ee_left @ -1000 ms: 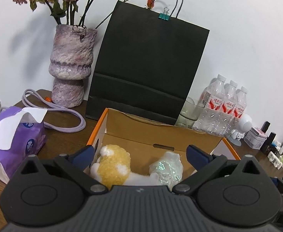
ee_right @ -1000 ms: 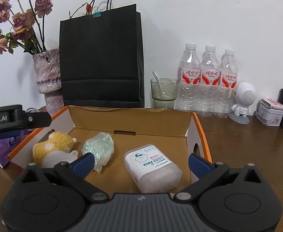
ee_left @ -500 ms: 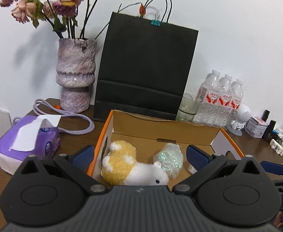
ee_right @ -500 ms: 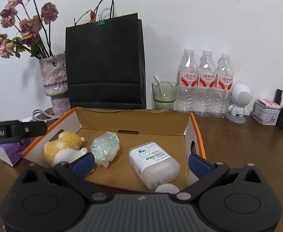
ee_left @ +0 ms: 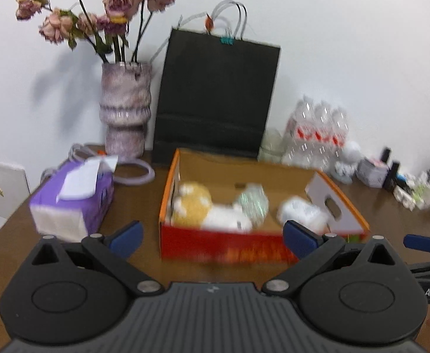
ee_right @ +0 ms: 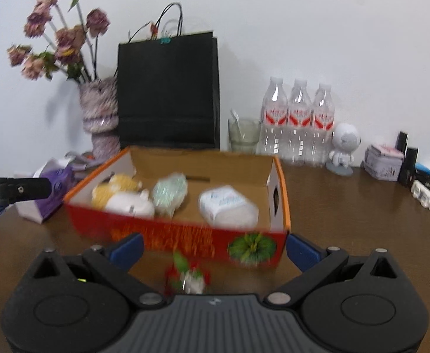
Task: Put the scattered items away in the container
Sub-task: 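Lift both open tools out of the cardboard box, then grasp the purple cloth pouch with the right tool while the left grasps the white tissue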
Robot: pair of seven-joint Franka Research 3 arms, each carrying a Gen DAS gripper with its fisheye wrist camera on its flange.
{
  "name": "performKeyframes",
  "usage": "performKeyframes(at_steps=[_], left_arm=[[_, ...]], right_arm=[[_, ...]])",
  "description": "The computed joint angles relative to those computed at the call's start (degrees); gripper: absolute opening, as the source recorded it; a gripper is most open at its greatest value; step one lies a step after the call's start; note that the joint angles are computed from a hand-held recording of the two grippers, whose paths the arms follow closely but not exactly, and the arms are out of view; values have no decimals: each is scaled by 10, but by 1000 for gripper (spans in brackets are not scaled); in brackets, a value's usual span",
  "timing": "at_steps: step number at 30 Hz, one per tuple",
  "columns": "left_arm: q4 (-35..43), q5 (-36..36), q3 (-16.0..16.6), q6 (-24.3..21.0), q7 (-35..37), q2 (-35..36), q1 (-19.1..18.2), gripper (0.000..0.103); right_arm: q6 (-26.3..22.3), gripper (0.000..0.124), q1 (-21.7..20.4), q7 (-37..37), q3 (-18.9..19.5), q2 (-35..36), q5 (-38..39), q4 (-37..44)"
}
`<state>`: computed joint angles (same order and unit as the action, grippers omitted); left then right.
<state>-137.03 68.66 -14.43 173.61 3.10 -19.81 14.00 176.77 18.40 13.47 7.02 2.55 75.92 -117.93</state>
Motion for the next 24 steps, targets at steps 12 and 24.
performKeyframes(at_steps=[12,24], left_arm=[[-114,-223,51,27,194,-16,-108,103],[-135,-307,5,91,279,14,-75,58]], right_arm=[[-32,103,24,88,-18,-59,-73,-144],[-10,103,38,175,-11,-39,-183,-158]])
